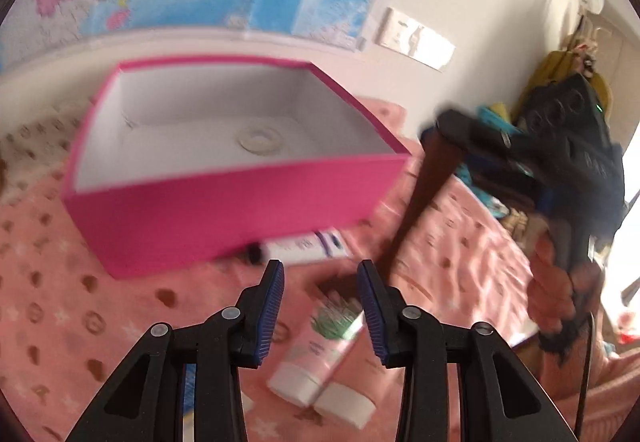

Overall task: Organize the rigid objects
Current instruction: 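Lift the wooden comb with the right gripper over the pink box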

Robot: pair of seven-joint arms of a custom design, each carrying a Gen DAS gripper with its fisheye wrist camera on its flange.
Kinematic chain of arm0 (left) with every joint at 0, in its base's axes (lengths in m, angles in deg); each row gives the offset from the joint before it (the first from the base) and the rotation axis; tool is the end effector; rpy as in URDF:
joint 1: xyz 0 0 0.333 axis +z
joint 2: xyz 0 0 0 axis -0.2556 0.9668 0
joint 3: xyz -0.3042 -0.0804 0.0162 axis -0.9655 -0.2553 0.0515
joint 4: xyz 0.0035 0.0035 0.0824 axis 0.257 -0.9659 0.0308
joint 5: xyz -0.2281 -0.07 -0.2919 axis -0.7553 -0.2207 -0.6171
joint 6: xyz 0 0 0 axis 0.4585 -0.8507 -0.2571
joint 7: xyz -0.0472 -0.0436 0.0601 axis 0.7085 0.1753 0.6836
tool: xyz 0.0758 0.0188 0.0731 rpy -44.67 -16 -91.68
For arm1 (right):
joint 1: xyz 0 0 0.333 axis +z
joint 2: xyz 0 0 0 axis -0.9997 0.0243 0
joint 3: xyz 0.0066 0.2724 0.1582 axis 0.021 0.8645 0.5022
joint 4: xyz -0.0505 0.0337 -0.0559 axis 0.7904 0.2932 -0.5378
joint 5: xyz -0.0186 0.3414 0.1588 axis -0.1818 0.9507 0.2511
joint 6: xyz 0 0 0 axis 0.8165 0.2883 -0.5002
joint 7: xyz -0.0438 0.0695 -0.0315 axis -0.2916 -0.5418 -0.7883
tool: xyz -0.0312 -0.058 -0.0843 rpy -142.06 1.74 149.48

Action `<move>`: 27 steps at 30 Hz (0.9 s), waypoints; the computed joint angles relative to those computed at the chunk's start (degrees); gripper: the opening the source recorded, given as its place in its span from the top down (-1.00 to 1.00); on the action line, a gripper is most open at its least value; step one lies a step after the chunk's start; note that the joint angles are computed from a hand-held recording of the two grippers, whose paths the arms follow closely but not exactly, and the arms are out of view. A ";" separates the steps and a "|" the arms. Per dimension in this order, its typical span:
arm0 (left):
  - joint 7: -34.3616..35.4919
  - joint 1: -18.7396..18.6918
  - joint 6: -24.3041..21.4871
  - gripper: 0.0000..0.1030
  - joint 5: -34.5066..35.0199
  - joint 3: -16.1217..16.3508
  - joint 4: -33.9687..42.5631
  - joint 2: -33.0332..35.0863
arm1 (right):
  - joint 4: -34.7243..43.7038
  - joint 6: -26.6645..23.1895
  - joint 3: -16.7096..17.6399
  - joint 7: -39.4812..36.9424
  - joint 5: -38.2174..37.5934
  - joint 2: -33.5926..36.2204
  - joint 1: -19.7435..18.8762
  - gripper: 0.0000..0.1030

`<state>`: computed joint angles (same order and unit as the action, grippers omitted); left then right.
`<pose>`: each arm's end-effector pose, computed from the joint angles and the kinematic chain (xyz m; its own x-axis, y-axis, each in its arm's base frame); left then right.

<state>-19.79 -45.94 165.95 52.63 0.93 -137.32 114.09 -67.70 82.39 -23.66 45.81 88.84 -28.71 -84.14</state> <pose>0.5971 -0.3715 0.4279 -0.0676 -0.9398 0.3349 -0.7038 -0.1930 -0.6837 0.6799 0.2242 0.4071 0.7163 -0.3878 -0.5802 -0.6289 0.0016 -0.7775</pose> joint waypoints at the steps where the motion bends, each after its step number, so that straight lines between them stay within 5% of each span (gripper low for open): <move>1: 0.28 0.78 1.27 0.24 -0.77 -0.89 -0.93 -0.15 | 0.02 0.10 0.09 -0.26 0.40 -0.10 -0.10 0.61; 2: 1.13 1.72 2.46 0.23 -1.82 -1.96 -1.62 -0.06 | 0.18 -0.04 0.20 -0.36 0.83 -0.19 -0.22 0.61; 6: 12.60 12.70 7.91 0.19 -10.78 -15.39 -3.52 2.01 | 1.21 -0.20 0.43 -0.84 2.06 -0.22 -0.09 0.61; 10: 18.73 15.97 7.12 0.16 -14.68 -20.75 -0.36 5.36 | 1.97 0.37 0.61 -1.32 2.91 -0.19 0.46 0.60; 12: 19.14 14.02 7.83 0.16 -15.65 -18.61 0.95 5.96 | 2.90 -0.11 0.64 -0.32 2.66 0.41 0.60 0.61; 15: 21.67 15.84 10.82 0.16 -18.43 -20.61 1.20 6.64 | 3.76 0.26 0.83 0.49 2.67 0.95 0.70 0.61; 24: 21.60 5.59 7.58 0.25 -22.75 -6.22 4.08 3.38 | 8.64 -0.38 1.64 1.86 4.71 3.01 -0.70 0.63; 27: 21.81 5.28 4.39 0.25 -22.62 -5.00 6.78 3.58 | 11.99 -0.17 1.98 4.02 4.05 5.15 -0.84 0.63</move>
